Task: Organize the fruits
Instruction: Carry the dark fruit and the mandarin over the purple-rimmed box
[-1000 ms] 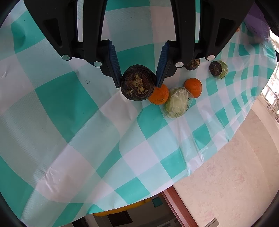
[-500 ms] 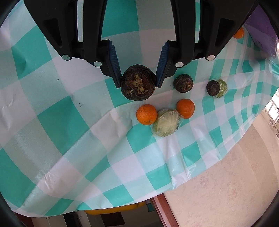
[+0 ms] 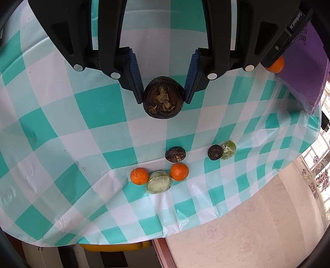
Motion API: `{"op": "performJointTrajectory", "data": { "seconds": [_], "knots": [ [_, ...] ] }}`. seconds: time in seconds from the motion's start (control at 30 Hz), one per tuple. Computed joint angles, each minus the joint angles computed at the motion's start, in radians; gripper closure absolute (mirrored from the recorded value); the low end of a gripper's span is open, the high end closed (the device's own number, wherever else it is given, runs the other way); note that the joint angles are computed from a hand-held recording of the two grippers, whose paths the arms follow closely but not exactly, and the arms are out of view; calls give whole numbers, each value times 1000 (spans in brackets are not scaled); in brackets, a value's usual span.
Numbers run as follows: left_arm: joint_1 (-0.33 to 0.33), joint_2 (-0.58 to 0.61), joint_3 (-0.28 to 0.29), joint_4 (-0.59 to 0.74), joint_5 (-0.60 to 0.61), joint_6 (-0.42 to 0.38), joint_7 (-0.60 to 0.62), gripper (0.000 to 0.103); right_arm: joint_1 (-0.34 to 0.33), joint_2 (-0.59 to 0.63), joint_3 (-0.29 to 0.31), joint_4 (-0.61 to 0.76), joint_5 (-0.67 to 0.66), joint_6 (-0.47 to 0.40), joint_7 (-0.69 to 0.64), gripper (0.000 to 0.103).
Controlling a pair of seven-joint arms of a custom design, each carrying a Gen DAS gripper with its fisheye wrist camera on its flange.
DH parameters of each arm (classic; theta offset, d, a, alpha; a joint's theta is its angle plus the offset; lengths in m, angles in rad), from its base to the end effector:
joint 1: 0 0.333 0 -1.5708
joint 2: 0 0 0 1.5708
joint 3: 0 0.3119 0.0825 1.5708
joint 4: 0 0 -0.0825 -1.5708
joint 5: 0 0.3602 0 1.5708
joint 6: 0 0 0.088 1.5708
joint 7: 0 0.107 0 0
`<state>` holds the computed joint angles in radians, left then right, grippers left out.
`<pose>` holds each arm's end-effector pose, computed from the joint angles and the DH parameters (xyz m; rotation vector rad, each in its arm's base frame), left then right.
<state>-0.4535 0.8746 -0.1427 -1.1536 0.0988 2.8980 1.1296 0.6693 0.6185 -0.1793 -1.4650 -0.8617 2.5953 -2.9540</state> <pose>0.6754 -0.4098 0.3869 -1.7527 2.0124 -1.2142 0.6206 0.3807 0.3821 -1.1545 2.0953 -0.6528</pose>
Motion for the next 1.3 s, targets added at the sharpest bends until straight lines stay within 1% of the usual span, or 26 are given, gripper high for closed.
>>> {"op": "performJointTrajectory", "data": {
  "seconds": [0.13,0.2,0.33,0.47,0.6,0.7,0.8,0.87,0.9,0.97,1.07,1.13,1.2,1.23,1.3],
  "knots": [
    [8,-66,10,-126,-1,81,-22,64,18,-15,11,-19,-14,4,-12,63],
    [11,-89,12,-167,-1,106,-27,64,23,-18,19,-22,-13,3,-23,63],
    [22,-116,1,-216,0,123,-14,63,28,-15,40,-14,8,-10,-72,63],
    [29,-137,-8,-254,-3,140,1,63,49,-15,41,-12,4,-15,-85,63],
    [8,-170,25,-310,5,180,-9,63,64,-23,42,-24,-2,-6,-82,63],
    [-53,-212,108,-383,35,253,-36,63,67,-31,47,-36,-4,5,-82,63],
    [-132,-264,208,-475,59,336,-44,63,77,-38,42,-47,-17,15,-65,63],
    [-186,-303,272,-544,47,403,-34,63,101,-48,17,-62,-69,26,-6,63],
    [-220,-323,312,-580,33,442,-24,63,112,-53,8,-66,-96,23,25,63],
    [-311,-360,418,-650,-16,521,8,63,126,-59,-4,-71,-162,36,92,63],
    [-485,-403,601,-755,-154,646,111,63,143,-48,1,-35,-244,3,124,63],
    [-570,-431,683,-818,-257,727,196,63,149,-38,10,-2,-289,-14,125,63],
    [-599,-460,712,-861,-328,786,261,63,149,-25,20,40,-323,-7,120,63],
    [-595,-480,710,-878,-343,802,278,63,147,-17,24,63,-334,3,113,63],
    [-563,-518,693,-901,-356,817,287,63,145,8,36,126,-333,13,62,63]
  ]
}}
